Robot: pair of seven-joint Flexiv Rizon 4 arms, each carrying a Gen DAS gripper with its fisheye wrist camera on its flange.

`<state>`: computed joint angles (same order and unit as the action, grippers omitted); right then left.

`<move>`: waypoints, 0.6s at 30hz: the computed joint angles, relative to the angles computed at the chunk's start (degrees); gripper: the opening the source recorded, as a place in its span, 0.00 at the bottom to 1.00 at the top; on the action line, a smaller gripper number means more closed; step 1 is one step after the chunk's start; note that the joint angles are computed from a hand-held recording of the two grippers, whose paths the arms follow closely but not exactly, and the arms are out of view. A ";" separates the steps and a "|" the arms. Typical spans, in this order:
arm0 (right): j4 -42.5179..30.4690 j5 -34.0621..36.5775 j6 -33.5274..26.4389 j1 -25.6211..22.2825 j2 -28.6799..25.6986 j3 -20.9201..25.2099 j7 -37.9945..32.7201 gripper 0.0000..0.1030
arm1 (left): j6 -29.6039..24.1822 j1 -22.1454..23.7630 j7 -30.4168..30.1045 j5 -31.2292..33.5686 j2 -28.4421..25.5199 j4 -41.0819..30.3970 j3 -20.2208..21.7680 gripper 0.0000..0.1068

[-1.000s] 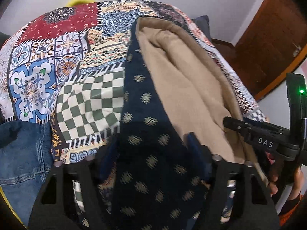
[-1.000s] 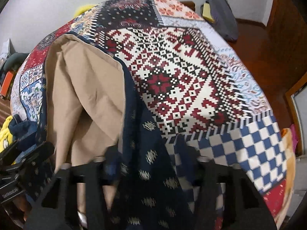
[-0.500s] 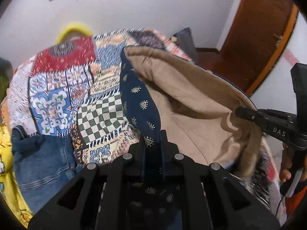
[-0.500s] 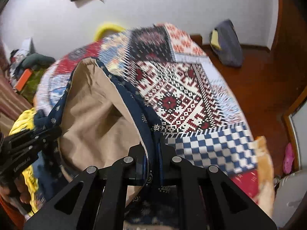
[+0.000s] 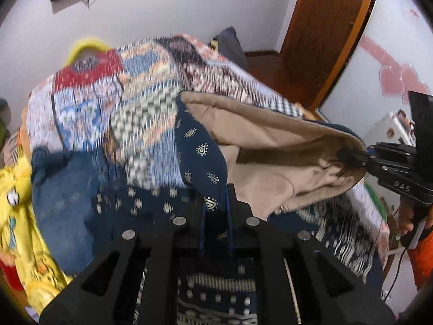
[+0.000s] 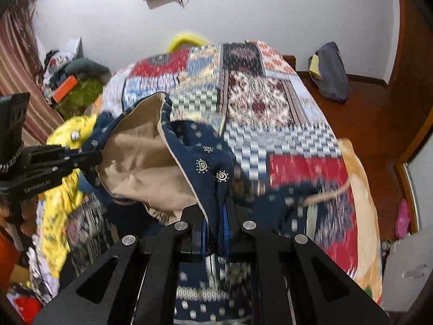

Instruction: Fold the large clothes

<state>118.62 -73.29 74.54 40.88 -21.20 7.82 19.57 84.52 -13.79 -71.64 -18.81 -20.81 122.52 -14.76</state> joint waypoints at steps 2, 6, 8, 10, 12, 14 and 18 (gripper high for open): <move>0.79 0.80 -0.96 0.45 -0.41 0.48 -0.07 0.08 | 0.38 0.75 0.10 -0.74 -0.17 2.22 -0.80 0.11; 2.59 1.75 -2.47 1.78 -0.85 1.19 1.06 0.11 | 2.04 -1.15 -1.26 1.91 -1.68 4.77 2.15 0.11; 3.13 3.71 -4.33 2.52 -1.04 2.00 0.06 0.12 | 1.78 -3.57 -3.02 4.83 -2.87 4.99 5.33 0.11; 3.19 6.87 -5.97 2.95 -1.52 2.99 -3.14 0.15 | 2.22 -5.34 -4.63 7.25 -3.56 5.31 7.43 0.15; 3.10 10.27 -7.51 3.55 -1.88 3.76 -6.45 0.26 | 4.41 -7.02 -6.40 9.63 -3.89 5.95 9.40 0.19; 2.77 14.07 -9.64 4.26 -2.09 4.54 -9.84 0.35 | 4.90 -8.42 -8.12 11.23 -3.65 6.04 11.21 0.37; 2.03 14.87 -13.79 6.73 -1.17 3.82 -12.22 0.39 | 4.63 -8.84 -9.89 13.35 -2.39 5.90 12.39 0.44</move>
<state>120.65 -58.42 60.75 47.61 -22.37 11.63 7.35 89.15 -22.63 -81.53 -5.46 -23.21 128.42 -2.37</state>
